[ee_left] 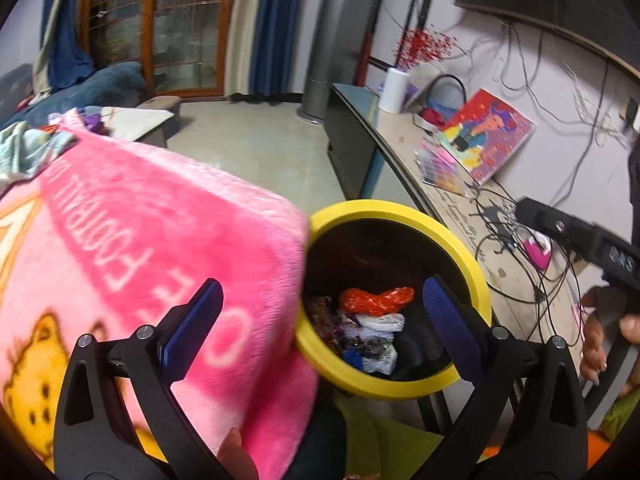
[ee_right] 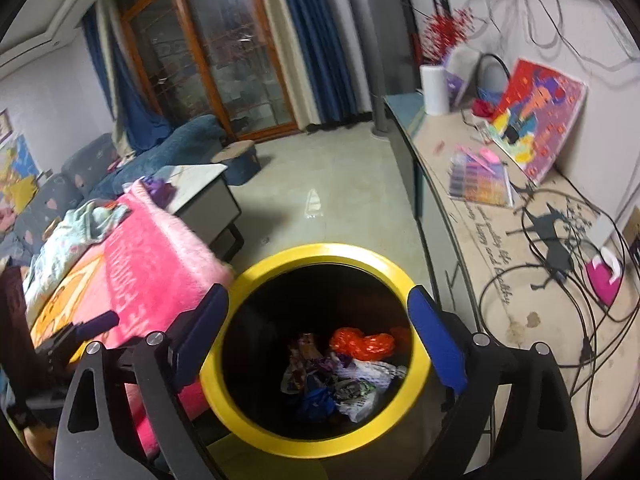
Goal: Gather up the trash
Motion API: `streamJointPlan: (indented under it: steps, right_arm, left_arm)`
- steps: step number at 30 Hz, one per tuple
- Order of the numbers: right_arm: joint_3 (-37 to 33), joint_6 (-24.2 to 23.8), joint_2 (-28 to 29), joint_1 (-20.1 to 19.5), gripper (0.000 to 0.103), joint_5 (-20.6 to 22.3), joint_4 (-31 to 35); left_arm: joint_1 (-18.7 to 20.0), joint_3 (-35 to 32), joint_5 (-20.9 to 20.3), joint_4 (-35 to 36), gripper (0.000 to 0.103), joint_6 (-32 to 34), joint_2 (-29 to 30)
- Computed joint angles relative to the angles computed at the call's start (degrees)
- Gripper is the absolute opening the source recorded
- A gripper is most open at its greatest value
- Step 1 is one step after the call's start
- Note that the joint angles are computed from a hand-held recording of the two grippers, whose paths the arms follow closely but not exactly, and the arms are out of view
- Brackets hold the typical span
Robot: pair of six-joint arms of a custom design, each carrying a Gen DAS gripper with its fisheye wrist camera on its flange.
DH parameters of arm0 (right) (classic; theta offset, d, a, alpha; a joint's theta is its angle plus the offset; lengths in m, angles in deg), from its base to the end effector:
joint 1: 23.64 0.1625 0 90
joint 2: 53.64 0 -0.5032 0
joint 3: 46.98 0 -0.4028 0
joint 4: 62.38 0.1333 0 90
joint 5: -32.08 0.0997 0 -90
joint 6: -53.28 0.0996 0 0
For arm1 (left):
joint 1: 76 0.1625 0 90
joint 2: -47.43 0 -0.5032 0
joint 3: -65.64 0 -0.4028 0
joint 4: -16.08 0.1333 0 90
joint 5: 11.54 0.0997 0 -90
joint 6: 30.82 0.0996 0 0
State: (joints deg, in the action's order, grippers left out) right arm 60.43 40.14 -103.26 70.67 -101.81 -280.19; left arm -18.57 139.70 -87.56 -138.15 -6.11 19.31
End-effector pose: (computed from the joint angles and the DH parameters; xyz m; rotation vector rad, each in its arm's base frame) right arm 0.1123 -0.6356 0.2742 -0.2509 -2.0331 1.3157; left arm -0.3244 -0.8001 0.0497 1.3313 2.5563 -0.4870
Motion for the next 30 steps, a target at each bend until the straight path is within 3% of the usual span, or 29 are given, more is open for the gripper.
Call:
streamJointPlan:
  steps: [3,13,22,30]
  right_arm:
    - [-0.5,-2.7,1.4,1.6,0.096,0.0,-1.8]
    - [-3.4,-11.0,7.3,5.2,0.096,1.5,-6.6]
    - [-7.1,-24.5,14.2,8.0,0.096,2.3,-22.8]
    - [-7.9,-28.6,17.7,9.5,0.096,4.9,-31.9]
  left_arm:
    - [0.4,0.4,0.7,-0.9,0.092,-0.5,-1.1]
    - [1.6,5.3,3.5,-8.6,0.092,1.2,-5.5]
    - [2.2,13.5,2.8,-22.5,0.092,5.4,-10.4]
    - [2.7,19.3,4.0,-30.3,0.092,5.6,-13.3]
